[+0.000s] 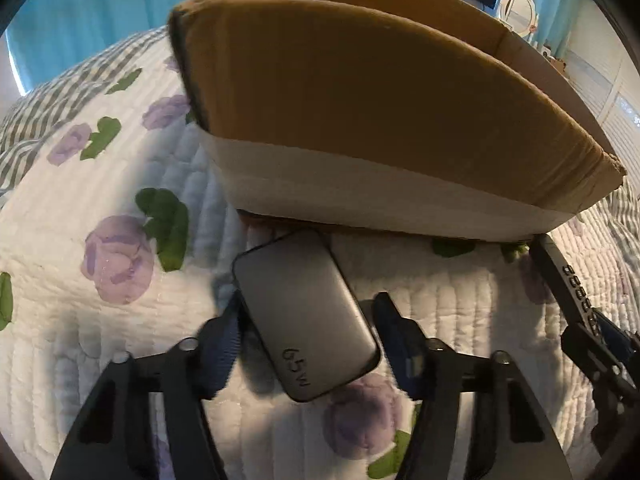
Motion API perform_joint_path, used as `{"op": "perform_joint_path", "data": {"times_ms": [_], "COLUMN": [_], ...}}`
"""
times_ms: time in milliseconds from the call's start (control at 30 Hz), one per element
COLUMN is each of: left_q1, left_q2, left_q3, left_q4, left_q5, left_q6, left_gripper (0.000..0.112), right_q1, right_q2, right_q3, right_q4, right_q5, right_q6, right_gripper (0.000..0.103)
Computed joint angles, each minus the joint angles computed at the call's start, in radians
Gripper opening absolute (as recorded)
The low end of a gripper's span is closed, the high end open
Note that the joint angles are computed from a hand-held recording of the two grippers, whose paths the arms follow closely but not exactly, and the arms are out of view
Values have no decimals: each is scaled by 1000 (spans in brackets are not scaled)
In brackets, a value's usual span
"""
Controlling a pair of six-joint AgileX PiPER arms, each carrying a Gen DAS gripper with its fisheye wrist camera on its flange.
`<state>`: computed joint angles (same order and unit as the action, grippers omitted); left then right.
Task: Organize rigid objects
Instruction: 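Grasp the black TV remote with right gripper while left gripper grasps grey power bank, then lower power bank and remote into the box and open both grippers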
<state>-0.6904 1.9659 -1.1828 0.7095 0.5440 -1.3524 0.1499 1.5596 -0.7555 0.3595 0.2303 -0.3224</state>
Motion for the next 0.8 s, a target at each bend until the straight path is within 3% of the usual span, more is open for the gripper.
{"op": "perform_joint_path", "data": {"times_ms": [33, 200, 400, 567, 800], "left_q1": [4, -7, -93, -167, -203], "left_q2": [-11, -77, -200, -319, -436], "left_q3": [14, 86, 192, 248, 172], "left_q4": [-3, -34, 8, 76, 78], "left_q5": [-17, -55, -52, 2, 111], "left_q6": [4, 31, -16, -88, 10], "left_gripper": [58, 46, 42, 42, 42], "right_q1": [0, 3, 18, 34, 38], "right_q2": [-3, -34, -107, -197, -384], "right_q3": [1, 20, 52, 80, 84], "right_q4": [-6, -35, -163, -238, -239], "right_q5": [1, -4, 8, 34, 139], "right_q6": [6, 28, 166, 248, 249], "right_gripper": [41, 41, 41, 41, 41]}}
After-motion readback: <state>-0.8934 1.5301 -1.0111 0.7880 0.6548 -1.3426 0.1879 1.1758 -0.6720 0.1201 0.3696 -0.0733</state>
